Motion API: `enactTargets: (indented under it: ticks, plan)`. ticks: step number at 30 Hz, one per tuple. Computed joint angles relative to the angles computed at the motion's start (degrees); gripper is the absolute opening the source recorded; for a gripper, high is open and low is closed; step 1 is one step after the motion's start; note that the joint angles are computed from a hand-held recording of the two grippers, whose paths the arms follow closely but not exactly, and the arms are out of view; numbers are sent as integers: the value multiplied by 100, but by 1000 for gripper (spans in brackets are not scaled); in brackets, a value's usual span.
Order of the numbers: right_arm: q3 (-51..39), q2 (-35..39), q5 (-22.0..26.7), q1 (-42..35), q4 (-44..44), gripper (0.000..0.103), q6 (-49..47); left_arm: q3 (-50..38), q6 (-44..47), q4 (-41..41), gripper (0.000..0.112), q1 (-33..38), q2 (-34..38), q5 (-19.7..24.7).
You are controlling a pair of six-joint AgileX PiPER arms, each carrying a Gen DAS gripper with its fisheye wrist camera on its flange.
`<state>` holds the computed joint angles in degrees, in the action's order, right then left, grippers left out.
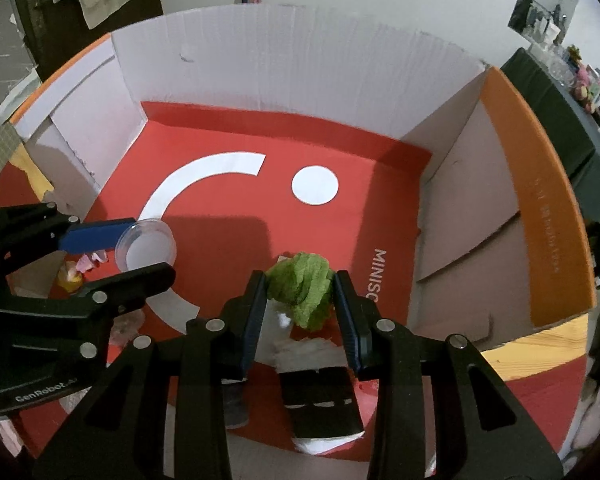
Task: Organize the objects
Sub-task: 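Carry the lid into the box with left tool while right tool lowers the green ball inside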
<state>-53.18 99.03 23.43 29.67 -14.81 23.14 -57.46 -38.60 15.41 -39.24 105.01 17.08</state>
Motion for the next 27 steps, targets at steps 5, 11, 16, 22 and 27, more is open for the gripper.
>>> enactTargets:
  ticks: [5,11,16,22,27]
  plan:
    - [50,-8,-49,-33,-88,33,98,-44,-195,190,42,-36,73,40]
    - [120,-64,-80,-85,-35,34,13,-68,-185,184,42,-47,89,61]
    - [99,-111,-11,-107,37,34,-64,-95,-128,96,42,-34,101,57]
    - [114,-160,39,-98,2,34,-32,-101,-416,420,42,-95,106,97]
    - [45,-95,68,-31,-23,34,77,-98,-538,523,42,-95,107,90]
